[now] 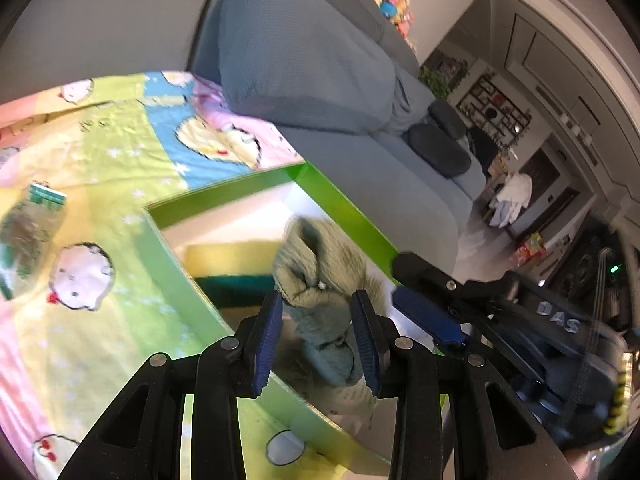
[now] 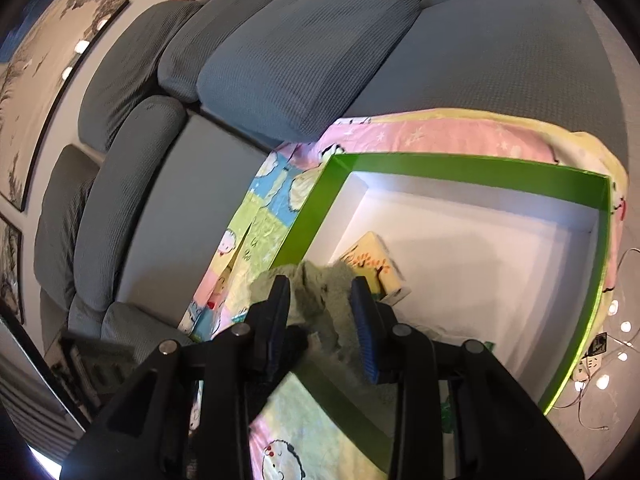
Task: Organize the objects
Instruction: 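Carry the cloth and sponge with the right gripper over the white box, then open the right gripper to drop the cloth and sponge into the box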
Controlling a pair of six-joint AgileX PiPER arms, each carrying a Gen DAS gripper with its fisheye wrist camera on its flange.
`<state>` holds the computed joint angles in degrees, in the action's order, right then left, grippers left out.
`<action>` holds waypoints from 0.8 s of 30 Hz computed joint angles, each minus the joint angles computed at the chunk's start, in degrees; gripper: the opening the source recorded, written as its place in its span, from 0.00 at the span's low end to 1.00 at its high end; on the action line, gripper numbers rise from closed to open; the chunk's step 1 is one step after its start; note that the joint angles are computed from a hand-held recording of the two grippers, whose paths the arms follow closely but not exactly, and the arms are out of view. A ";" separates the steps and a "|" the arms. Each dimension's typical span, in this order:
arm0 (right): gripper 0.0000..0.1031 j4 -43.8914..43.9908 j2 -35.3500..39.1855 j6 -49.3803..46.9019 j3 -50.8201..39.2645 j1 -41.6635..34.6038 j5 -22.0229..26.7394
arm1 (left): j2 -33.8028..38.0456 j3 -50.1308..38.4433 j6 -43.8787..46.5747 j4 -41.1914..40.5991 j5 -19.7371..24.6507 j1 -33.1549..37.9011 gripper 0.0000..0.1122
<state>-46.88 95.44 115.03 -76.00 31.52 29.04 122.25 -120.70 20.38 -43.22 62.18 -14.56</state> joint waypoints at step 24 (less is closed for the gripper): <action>0.59 15.32 9.75 -23.73 -16.33 2.00 -1.07 | -16.43 21.18 -3.44 9.41 -11.77 20.01 0.52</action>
<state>-31.56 105.19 91.30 -92.33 33.53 27.97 105.82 -99.52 16.93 -33.81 50.41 5.46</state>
